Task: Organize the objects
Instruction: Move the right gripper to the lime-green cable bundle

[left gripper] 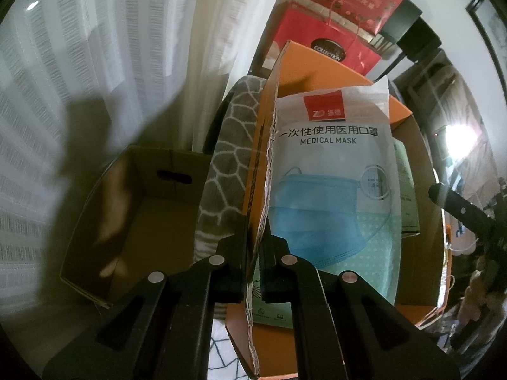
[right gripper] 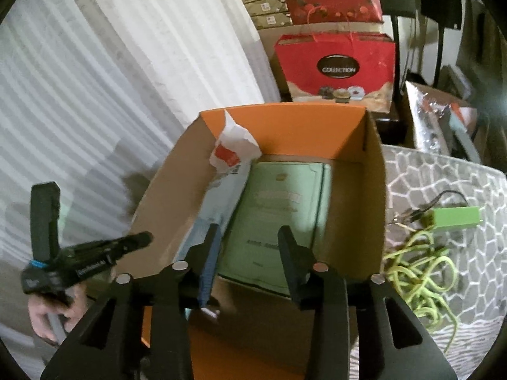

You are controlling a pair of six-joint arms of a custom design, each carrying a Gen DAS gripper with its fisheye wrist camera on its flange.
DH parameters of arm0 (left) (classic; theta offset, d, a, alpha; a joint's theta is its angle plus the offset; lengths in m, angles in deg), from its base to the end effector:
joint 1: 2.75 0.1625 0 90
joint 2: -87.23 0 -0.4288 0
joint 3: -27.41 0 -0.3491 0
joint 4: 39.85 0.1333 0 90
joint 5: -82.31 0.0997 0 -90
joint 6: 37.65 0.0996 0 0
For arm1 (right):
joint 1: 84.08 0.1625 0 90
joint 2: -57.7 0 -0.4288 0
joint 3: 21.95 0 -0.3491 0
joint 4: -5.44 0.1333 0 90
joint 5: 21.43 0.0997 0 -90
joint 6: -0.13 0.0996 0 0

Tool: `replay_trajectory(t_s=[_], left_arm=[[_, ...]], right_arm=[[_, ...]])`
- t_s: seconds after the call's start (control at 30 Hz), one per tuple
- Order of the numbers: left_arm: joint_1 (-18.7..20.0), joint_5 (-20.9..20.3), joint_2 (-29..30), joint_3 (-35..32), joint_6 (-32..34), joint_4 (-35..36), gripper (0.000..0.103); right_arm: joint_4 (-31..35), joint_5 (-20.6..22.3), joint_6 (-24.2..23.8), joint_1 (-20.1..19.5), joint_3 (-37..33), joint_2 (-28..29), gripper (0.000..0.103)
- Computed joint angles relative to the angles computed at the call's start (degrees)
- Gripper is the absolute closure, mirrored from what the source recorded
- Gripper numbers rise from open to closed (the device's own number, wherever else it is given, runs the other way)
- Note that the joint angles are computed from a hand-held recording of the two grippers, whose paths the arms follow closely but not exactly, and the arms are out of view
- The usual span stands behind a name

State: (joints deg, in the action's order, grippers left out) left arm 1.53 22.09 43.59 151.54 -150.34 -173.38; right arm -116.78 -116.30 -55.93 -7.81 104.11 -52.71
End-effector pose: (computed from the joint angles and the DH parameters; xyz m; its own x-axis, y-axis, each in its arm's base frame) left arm -0.3809 -0.2118 -0.0149 -0.8250 -0.3975 -0.4016 -0.0924 0.7961 -0.5981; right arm 0.0476 -0.3312 0.4035 -0.7259 -0.6273 0.2820 -0.6712 0.7356 -0.0917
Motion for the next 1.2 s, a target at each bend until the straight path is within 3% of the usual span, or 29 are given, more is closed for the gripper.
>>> replay_trajectory(t_s=[0.13, 0.27, 0.47, 1.2], left_arm=[[0.07, -0.04, -0.03, 0.05, 0.04, 0.03, 0.098], [0.07, -0.01, -0.03, 0.04, 0.06, 0.02, 0.098], [0.16, -0.06, 0.01, -0.02, 0.16, 0.30, 0.098], [-0.04, -0.17, -0.03, 0.18, 0.31, -0.27, 0.098]], right_arm=[[-3.05, -0.30, -3.05, -1.25, 1.38, -1.53, 0.051], [-5.71, -0.31, -5.75, -2.45, 2.41, -3.12, 0.035], [-7.45, -0.05, -7.20, -3.99, 2.36, -4.50, 0.024], [-0.47, 4.02, -8.91, -11.34, -4.18, -5.00, 0.023]])
